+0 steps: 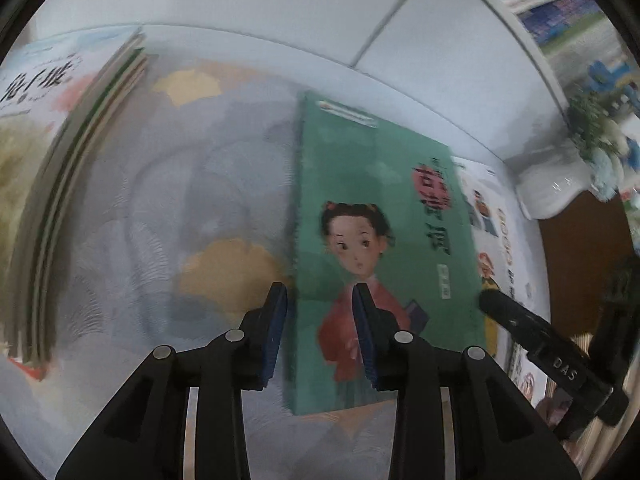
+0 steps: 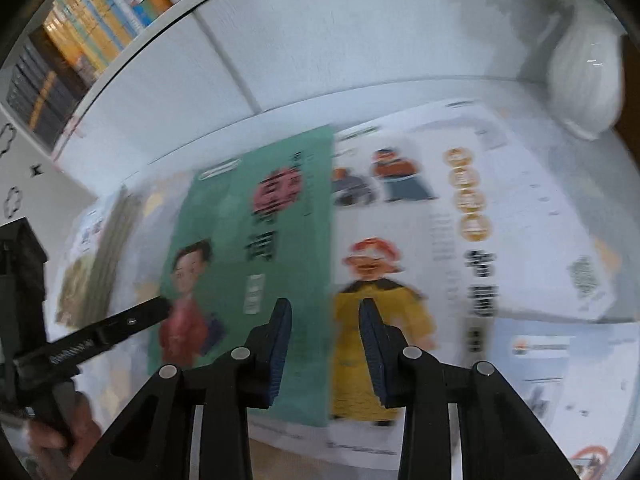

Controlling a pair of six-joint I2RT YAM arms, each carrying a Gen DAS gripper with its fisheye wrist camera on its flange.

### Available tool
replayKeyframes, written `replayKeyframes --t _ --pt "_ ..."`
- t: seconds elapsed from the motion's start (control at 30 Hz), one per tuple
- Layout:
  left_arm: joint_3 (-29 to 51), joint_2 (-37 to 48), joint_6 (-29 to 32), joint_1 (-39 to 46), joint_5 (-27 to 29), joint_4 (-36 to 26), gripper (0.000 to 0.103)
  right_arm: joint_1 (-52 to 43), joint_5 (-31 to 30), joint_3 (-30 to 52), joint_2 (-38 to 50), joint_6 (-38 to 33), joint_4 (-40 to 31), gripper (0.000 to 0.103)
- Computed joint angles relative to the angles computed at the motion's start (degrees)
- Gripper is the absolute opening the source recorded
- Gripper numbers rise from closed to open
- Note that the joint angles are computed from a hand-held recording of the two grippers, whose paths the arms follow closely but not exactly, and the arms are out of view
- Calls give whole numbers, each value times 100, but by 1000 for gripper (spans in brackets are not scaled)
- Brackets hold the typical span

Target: Organize books

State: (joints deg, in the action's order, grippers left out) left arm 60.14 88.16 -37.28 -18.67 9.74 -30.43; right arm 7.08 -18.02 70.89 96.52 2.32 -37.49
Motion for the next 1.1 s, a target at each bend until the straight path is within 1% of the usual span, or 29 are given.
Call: replayKeyframes --t 0.03,0.1,0.13,0.17,0.2,0.27,0.3,0.37,0.43,0.47,0.57,0.63,0.67,0.7,0.77,0.8,0.83,0.9,0.93,0.97,1.07,1.1 --pt "26 12 45 -23 28 -35 32 32 -91 41 40 6 -52 38" --pt "-41 -139 180 -119 -104 -131 32 197 189 31 -14 -19 -104 38" --pt "-109 -272 220 -154 -171 -209 32 241 201 54 -50 -65 -252 38" --pt "-181 -414 211 -190 -228 -282 32 239 73 42 -129 -84 -398 38" --pt "-330 -663 175 -230 -252 -372 32 233 -53 -34 -245 -113 -468 38" --pt "-694 -1212 75 -270 -118 -553 32 271 -226 -320 -656 -276 -674 38" --pt "-993 -1671 -85 -363 -58 -738 32 329 -254 -514 -926 -376 -826 38" --pt "-1376 -2298 -339 -613 -98 -1045 32 446 -289 -924 -1473 -505 -1116 38" --pt "-1786 -3032 -899 -1228 -301 -1449 32 627 -306 -1528 -2211 -476 -1419 38" --pt "-1962 -3395 -1305 -1659 -469 -1673 32 667 -302 -1754 -2487 -456 -1540 38" --pt "-2277 -4232 -2825 -3377 -1147 -2322 32 688 -393 -2552 -3366 -435 -2142 38" --pt "-2333 -4550 -4185 -4816 -1756 -2675 32 410 -703 -2938 -3625 -618 -2692 38" --pt "-2349 -4683 -4646 -5253 -1908 -2816 32 149 -900 -3138 -3822 -807 -2976 38" --pt "-2372 -4781 -5286 -5842 -2094 -2922 32 -15 -959 -3251 -4053 -946 -3170 37" --pt "-2379 -4788 -5906 -6463 -2330 -3003 32 -64 -728 -3327 -4457 -1055 -3419 38" --pt "-2391 -4771 -6188 -6774 -2467 -3034 32 -85 -611 -3307 -4520 -1120 -3467 39" --pt "-2422 -4756 -6452 -7045 -2625 -3035 32 -157 -575 -3278 -4498 -1228 -3486 43" --pt "-2464 -4704 -6700 -7208 -2824 -2972 32 -383 -693 -3316 -4467 -1518 -3475 47" --pt "-2499 -4714 -6832 -7259 -2898 -2917 32 -161 -663 -3345 -4565 -1319 -3346 47" --pt "-2559 -4785 -7035 -7376 -3018 -2855 32 -209 -662 -3346 -4683 -1468 -3402 47" --pt "-2716 -5114 -7677 -7833 -3467 -2705 32 149 -776 -3506 -4882 -1203 -3155 48" --pt "-2671 -5194 -7716 -8032 -3735 -2664 32 -76 -852 -3514 -4886 -1379 -3243 48"
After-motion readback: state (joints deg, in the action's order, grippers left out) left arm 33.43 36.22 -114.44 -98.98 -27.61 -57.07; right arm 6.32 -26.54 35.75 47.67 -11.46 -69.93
